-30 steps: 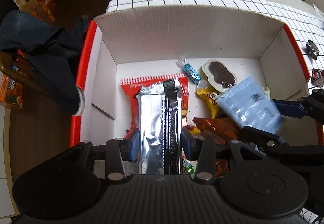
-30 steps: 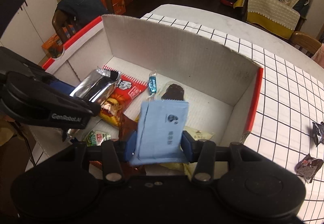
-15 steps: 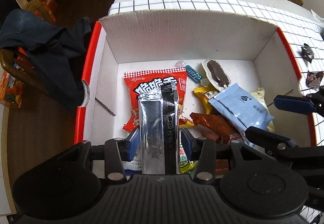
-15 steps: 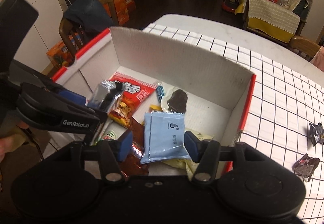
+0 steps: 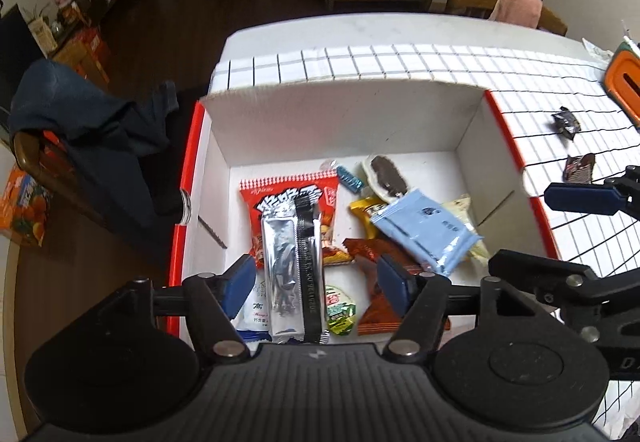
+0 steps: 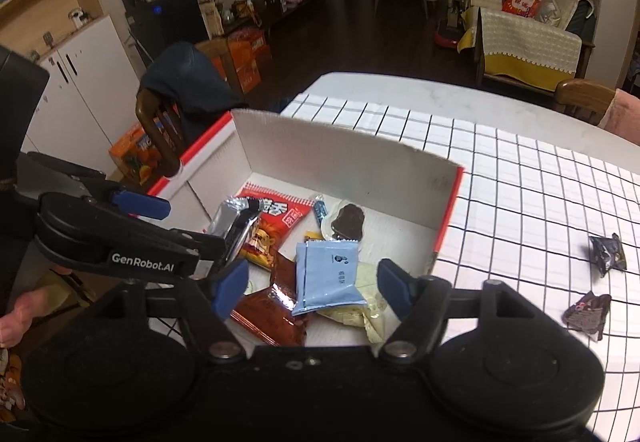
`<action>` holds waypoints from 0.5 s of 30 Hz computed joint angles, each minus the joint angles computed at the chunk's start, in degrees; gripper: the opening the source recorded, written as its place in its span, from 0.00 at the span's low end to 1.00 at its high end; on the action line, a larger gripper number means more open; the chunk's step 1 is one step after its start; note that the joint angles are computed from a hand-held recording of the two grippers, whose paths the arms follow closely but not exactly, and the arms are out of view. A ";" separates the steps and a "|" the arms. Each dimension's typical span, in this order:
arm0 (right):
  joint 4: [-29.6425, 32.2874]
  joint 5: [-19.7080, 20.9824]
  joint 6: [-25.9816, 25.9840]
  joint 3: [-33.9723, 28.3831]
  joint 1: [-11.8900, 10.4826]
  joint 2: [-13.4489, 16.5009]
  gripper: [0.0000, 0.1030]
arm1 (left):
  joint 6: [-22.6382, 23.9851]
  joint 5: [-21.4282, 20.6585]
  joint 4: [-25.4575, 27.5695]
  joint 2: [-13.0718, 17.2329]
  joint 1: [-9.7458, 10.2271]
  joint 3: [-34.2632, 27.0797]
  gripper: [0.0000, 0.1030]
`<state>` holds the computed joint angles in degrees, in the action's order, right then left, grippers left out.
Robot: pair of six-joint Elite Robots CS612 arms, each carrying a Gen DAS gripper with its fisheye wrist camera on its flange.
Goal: Organize snacks
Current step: 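Open both tools to release the snacks into the box and withdraw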
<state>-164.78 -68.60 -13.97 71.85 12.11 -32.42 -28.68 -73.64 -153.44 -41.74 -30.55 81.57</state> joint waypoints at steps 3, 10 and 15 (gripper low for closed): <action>-1.78 0.94 0.75 1.40 -0.63 -0.78 0.75 | 0.28 0.73 -1.80 -0.68 -0.56 0.83 0.67; -5.38 2.95 2.54 4.12 -2.19 -2.18 0.82 | 1.77 2.70 -5.48 -1.35 -2.15 1.46 0.74; -7.71 3.70 4.58 5.84 -3.48 -3.07 0.84 | 1.77 4.49 -6.50 -1.13 -3.35 0.74 0.76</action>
